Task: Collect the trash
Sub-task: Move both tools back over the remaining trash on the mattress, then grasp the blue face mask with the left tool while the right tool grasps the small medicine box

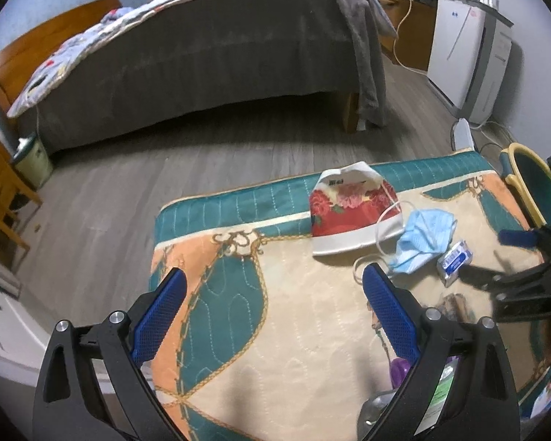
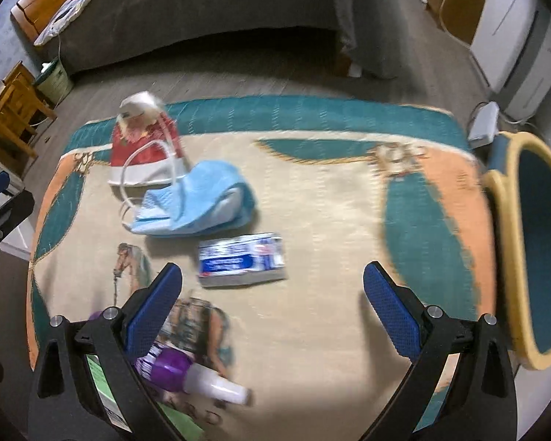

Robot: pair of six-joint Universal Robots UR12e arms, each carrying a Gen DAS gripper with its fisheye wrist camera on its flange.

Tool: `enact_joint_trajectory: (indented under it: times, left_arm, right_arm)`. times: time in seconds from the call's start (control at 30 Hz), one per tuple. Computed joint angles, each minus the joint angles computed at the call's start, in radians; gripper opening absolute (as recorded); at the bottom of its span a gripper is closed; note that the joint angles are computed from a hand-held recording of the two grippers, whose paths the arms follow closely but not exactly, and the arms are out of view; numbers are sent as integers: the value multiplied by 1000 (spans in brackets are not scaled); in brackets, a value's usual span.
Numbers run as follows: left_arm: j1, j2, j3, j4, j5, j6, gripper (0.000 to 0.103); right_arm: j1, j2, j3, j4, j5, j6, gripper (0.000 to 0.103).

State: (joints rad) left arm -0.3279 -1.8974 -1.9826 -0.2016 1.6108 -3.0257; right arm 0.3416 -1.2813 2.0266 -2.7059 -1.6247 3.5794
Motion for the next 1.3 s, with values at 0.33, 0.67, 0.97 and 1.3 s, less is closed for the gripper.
enact_joint_trajectory:
  times: [0.33, 0.67, 0.97, 1.3]
  left_arm:
    - [-5, -9, 6, -29, 2, -9, 96]
    - [-56, -54, 61, -82, -53, -18, 96]
    - [-122, -127, 155, -212, -76, 59, 60]
    - [-140, -128, 157, -241, -82, 108, 17]
  right_arm:
    - [14, 21, -28, 48, 0, -80, 58]
    - [-52, -80, 42, 57, -1, -35, 58]
    - [-133, -119, 100, 49, 49, 57, 58]
    - [-149, -147, 116, 42, 32, 51, 57]
